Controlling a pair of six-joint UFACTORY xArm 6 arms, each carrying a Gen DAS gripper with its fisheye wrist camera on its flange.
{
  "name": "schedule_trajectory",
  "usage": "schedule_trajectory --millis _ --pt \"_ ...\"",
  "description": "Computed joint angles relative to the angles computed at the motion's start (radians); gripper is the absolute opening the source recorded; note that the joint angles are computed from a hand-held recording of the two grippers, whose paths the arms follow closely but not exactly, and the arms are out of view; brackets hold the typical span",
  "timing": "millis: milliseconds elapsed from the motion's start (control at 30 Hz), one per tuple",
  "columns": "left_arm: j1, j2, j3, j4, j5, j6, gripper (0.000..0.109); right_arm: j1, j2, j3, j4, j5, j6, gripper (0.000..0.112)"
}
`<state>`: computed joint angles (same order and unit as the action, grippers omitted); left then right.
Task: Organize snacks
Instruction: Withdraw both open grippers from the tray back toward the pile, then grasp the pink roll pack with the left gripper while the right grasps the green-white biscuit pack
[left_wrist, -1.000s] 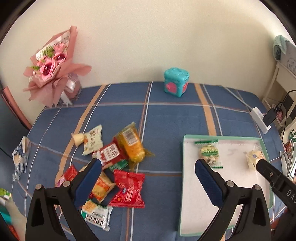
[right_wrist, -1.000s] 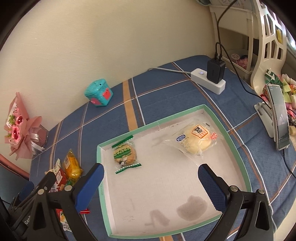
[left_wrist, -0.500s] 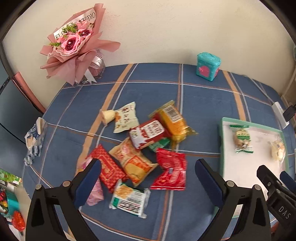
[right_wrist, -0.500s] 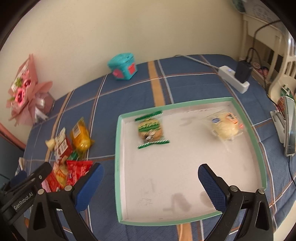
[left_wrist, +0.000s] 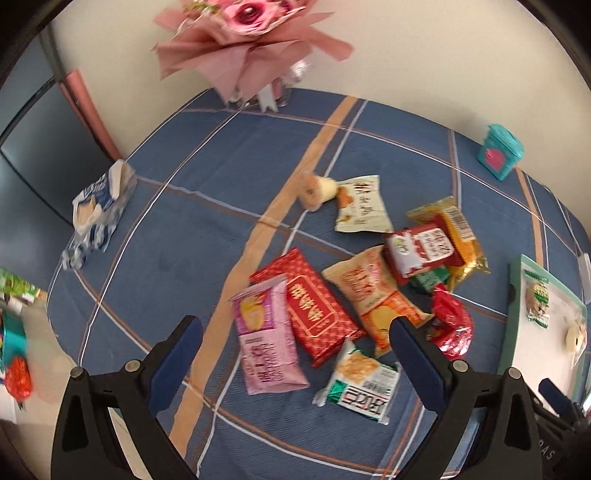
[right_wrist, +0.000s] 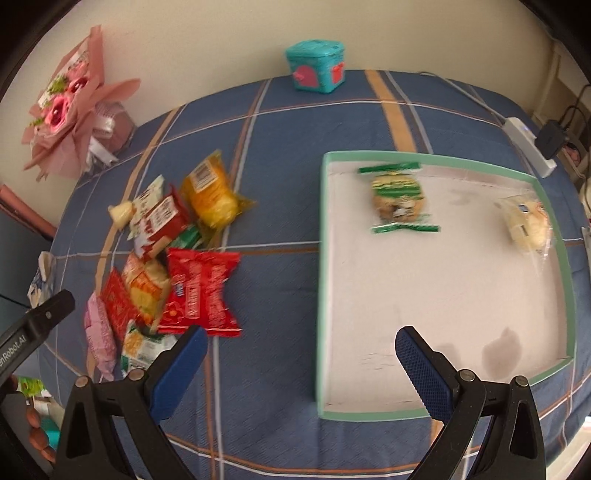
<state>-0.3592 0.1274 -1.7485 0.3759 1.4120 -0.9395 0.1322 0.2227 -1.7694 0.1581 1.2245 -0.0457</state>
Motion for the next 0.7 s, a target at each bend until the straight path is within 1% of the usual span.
schedule_trajectory --millis 100,200,467,700 --pt "0.027 -0.037 0.062 -0.029 -0.024 -0.012 0.101 0.025 0.000 -0.002 0.042 0.025 -0.005 0.103" --pt "0.044 -0.068 0.110 -0.042 -0.029 -0.015 0.101 0.060 0.000 0.006 0.061 0.037 -0.009 0.103" --pt "0.080 -0.120 0.207 -0.075 -0.038 -0.022 0.101 0.170 0.001 0.029 0.034 0.035 -0.042 0.103" --pt "0.122 -0.146 0.280 -0.133 -0.081 -0.042 0.101 0.224 0.048 0.000 0.045 0.057 -0.062 0.103"
